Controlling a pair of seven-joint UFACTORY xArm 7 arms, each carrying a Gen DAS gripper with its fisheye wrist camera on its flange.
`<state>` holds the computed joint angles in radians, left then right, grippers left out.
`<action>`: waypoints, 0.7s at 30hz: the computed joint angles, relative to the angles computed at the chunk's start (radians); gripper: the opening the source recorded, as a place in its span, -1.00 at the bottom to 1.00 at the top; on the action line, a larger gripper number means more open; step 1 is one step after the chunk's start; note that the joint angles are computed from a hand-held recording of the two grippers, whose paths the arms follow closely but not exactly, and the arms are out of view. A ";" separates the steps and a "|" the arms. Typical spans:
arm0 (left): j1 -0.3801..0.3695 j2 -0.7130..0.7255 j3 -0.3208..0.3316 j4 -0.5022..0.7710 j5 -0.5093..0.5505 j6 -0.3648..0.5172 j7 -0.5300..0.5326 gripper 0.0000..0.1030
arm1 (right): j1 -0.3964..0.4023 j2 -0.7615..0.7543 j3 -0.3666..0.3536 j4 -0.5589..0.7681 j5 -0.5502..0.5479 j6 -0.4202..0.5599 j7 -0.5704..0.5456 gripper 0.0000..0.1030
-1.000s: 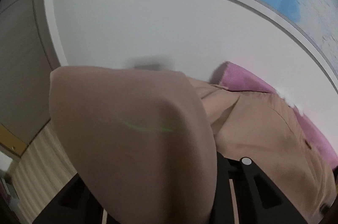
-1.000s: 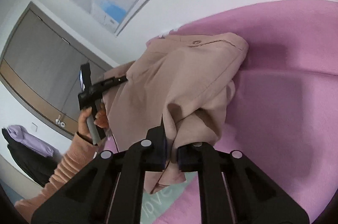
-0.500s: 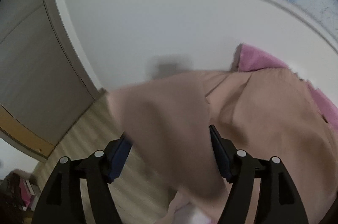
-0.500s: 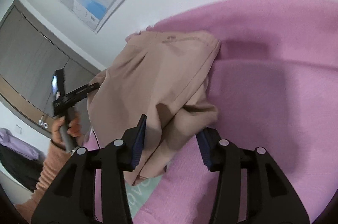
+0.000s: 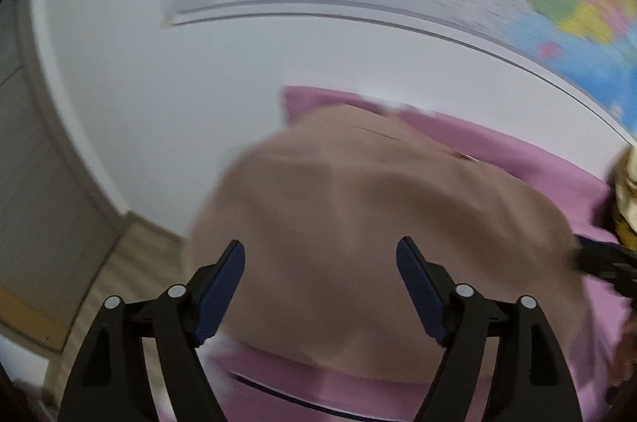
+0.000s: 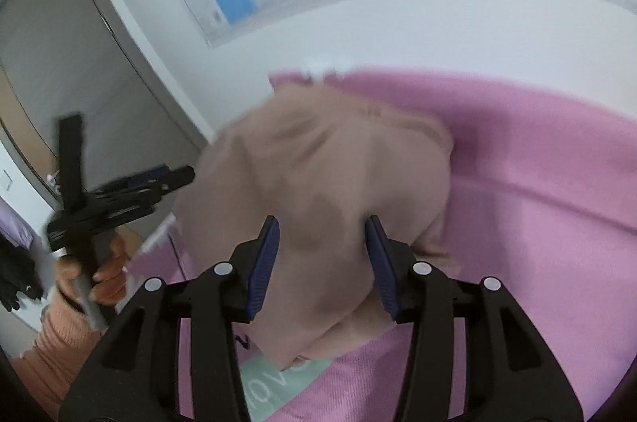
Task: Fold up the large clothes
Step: 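Lower the jacket bundle onto the sheet and open both grippers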
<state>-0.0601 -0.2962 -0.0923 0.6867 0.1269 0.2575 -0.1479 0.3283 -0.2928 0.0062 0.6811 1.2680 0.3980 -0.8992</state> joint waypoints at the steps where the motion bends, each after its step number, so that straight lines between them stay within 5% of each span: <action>1: -0.006 -0.001 -0.013 -0.013 0.004 -0.004 -0.007 0.48 | -0.002 0.031 0.003 0.008 -0.021 0.016 0.024 -0.13; 8: 0.039 -0.026 -0.115 -0.062 0.170 0.036 -0.184 0.48 | -0.024 0.018 -0.001 -0.027 0.005 0.060 0.013 -0.15; 15: 0.017 -0.114 -0.139 -0.105 0.207 0.031 -0.247 0.48 | 0.007 -0.118 0.005 -0.110 0.038 0.018 -0.071 -0.07; 21: -0.002 -0.105 -0.140 -0.118 0.204 -0.003 -0.256 0.48 | 0.051 -0.121 0.020 -0.138 -0.040 -0.022 -0.048 -0.07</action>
<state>-0.0625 -0.4016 -0.2322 0.5683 0.3309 0.2545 -0.4044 0.3794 -0.4138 0.0260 0.5433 1.2283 0.3764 -0.9476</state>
